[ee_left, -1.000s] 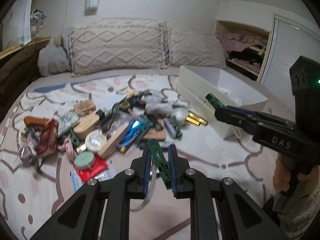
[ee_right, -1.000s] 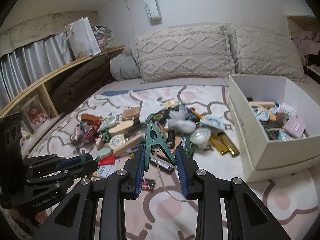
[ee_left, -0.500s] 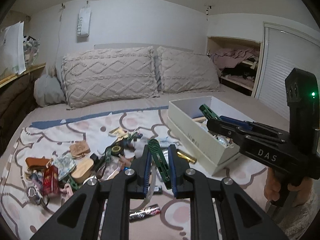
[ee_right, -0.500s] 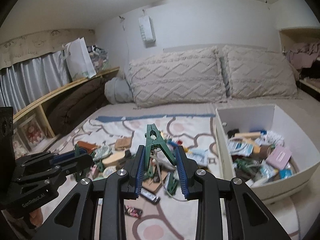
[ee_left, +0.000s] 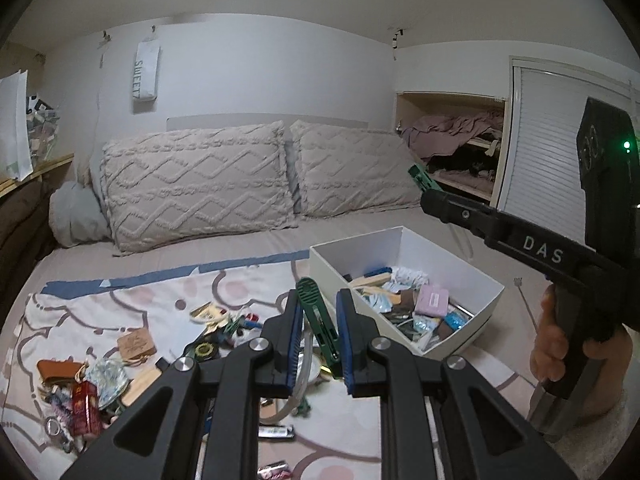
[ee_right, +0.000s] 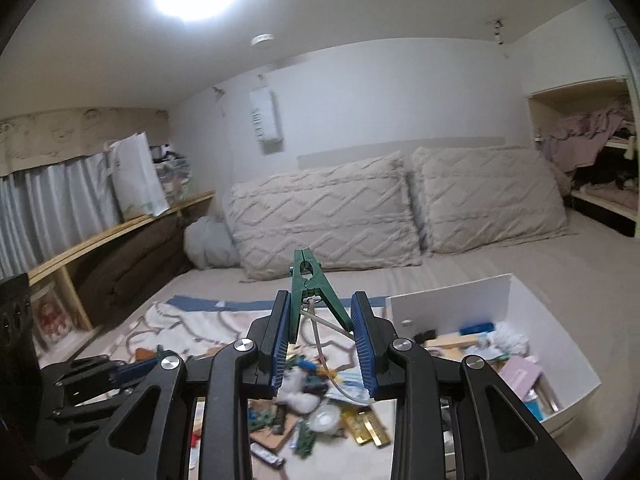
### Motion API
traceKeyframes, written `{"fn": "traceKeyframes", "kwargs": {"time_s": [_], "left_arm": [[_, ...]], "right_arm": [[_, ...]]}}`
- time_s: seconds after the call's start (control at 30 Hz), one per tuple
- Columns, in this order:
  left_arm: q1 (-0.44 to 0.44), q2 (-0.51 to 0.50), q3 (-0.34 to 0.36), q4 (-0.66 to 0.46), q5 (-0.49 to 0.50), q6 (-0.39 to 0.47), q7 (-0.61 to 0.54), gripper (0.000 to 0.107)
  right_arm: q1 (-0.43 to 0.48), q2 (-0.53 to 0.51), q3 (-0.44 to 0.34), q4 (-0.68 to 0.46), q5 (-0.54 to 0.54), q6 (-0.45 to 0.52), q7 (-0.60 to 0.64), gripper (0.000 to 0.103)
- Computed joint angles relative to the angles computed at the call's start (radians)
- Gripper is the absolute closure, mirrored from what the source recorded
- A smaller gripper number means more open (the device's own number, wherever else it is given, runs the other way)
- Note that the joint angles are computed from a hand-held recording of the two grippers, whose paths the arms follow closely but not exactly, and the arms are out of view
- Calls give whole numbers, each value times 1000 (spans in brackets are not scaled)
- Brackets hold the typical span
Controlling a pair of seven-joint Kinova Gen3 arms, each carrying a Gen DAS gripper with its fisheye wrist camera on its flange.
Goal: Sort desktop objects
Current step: 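Carry both held clothespins up and over to the white box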
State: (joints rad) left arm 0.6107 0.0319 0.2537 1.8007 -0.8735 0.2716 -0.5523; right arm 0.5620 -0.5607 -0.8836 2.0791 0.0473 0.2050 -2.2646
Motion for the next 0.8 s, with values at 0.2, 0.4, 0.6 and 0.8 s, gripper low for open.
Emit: {"fn": "traceKeyframes", "kwargs": {"time_s": [0.2, 0.4, 0.6, 0.8], "left_arm": [[51, 60, -20, -64, 29, 23, -40, 90], [85, 109, -57, -84, 130, -54, -89, 90], [169, 164, -107, -146, 190, -36, -139, 90], [233, 204, -160, -190, 267, -49, -196, 90]], "right_arm": [[26, 24, 20, 11, 18, 37, -1, 72], [126, -9, 9, 23, 55, 114, -59, 72], [104, 32, 92, 63, 84, 124, -103, 72], [216, 98, 11, 48, 177, 220, -205, 72]]}}
